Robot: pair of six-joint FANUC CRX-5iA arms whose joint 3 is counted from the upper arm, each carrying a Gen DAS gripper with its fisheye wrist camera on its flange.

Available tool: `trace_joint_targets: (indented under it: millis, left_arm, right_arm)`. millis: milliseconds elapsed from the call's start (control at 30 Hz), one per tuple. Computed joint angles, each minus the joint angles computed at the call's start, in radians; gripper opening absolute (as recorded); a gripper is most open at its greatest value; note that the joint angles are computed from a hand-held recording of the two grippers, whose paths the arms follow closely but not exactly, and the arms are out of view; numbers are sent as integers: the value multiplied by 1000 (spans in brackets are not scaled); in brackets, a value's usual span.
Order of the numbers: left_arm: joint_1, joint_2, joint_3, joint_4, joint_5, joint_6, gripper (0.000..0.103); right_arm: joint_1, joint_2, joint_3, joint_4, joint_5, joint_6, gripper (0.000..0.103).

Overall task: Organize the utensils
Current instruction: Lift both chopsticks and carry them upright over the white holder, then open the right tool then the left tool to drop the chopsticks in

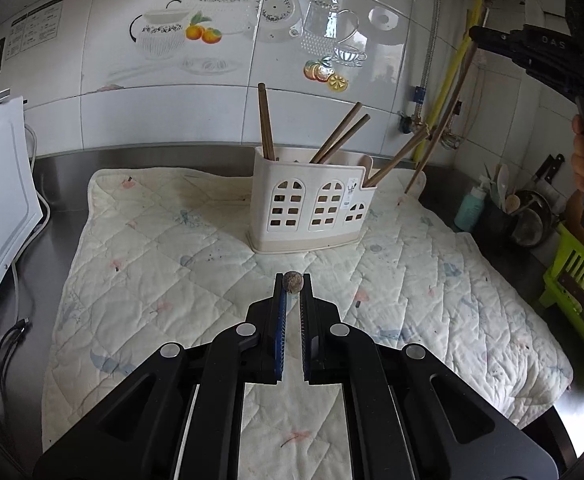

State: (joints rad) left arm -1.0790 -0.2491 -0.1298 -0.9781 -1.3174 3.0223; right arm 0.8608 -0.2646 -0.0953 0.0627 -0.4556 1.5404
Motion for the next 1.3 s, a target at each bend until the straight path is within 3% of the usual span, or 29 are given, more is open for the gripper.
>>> trace_joint_targets:
  millis: [200,367,700,1000,1133,1300]
  left_arm:
    - [25,-3,37,-18,-5,-55,5]
    - [47,-2,65,-30,2,-97,5]
    - [72,13,137,-92,13,-164,5]
    - [68,49,249,-196,19,-226,5]
    - [74,81,312,-248,15,-272,5]
    - [125,110,365,-269,43,-303,5]
  right_arm:
    - [-25,102,73,56,26,-53,7]
    - [-62,191,160,-18,31,-35,6]
    - [-76,319,211,1,22,-84,6]
    - [-75,351,222,5,-30,-47,8]
    - [-73,332,190,29,-4,-49,25]
    - [-78,288,149,12,28,-13,27]
